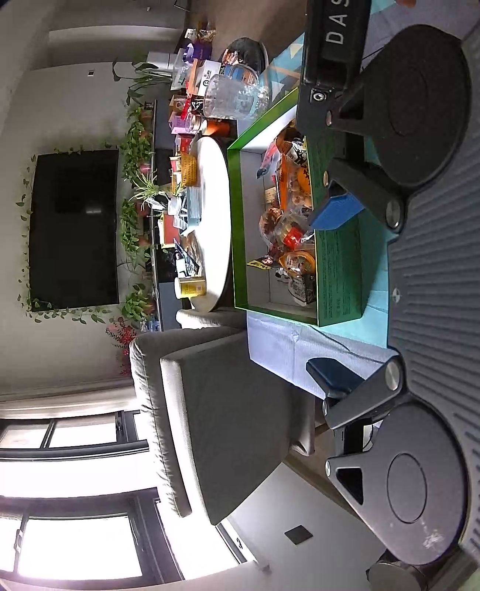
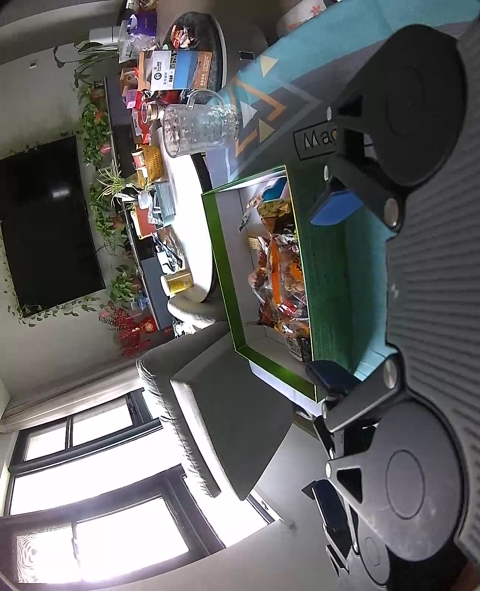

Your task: Organize snacks

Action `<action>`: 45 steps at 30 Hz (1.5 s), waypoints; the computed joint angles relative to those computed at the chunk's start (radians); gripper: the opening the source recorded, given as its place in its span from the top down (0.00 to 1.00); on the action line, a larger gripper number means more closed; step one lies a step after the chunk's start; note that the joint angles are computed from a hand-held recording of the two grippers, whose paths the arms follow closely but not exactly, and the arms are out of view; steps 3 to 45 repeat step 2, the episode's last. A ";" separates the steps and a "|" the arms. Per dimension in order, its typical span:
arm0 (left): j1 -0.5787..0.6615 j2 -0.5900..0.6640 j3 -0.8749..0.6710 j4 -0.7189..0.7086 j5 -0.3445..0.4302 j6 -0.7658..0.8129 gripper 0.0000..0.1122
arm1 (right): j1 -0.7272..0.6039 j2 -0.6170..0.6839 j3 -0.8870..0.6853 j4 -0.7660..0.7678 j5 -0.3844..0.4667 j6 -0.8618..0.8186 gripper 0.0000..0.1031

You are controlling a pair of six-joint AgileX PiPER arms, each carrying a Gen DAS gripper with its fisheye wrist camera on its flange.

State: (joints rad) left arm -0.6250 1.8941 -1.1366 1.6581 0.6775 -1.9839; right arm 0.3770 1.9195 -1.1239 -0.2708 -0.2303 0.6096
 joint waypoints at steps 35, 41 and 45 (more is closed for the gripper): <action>0.005 0.001 0.000 -0.002 -0.011 -0.001 0.34 | -0.002 0.002 -0.001 -0.006 0.002 0.006 0.19; 0.005 0.001 0.000 -0.002 -0.011 -0.001 0.34 | -0.002 0.002 -0.001 -0.006 0.002 0.006 0.19; 0.005 0.001 0.000 -0.002 -0.011 -0.001 0.34 | -0.002 0.002 -0.001 -0.006 0.002 0.006 0.19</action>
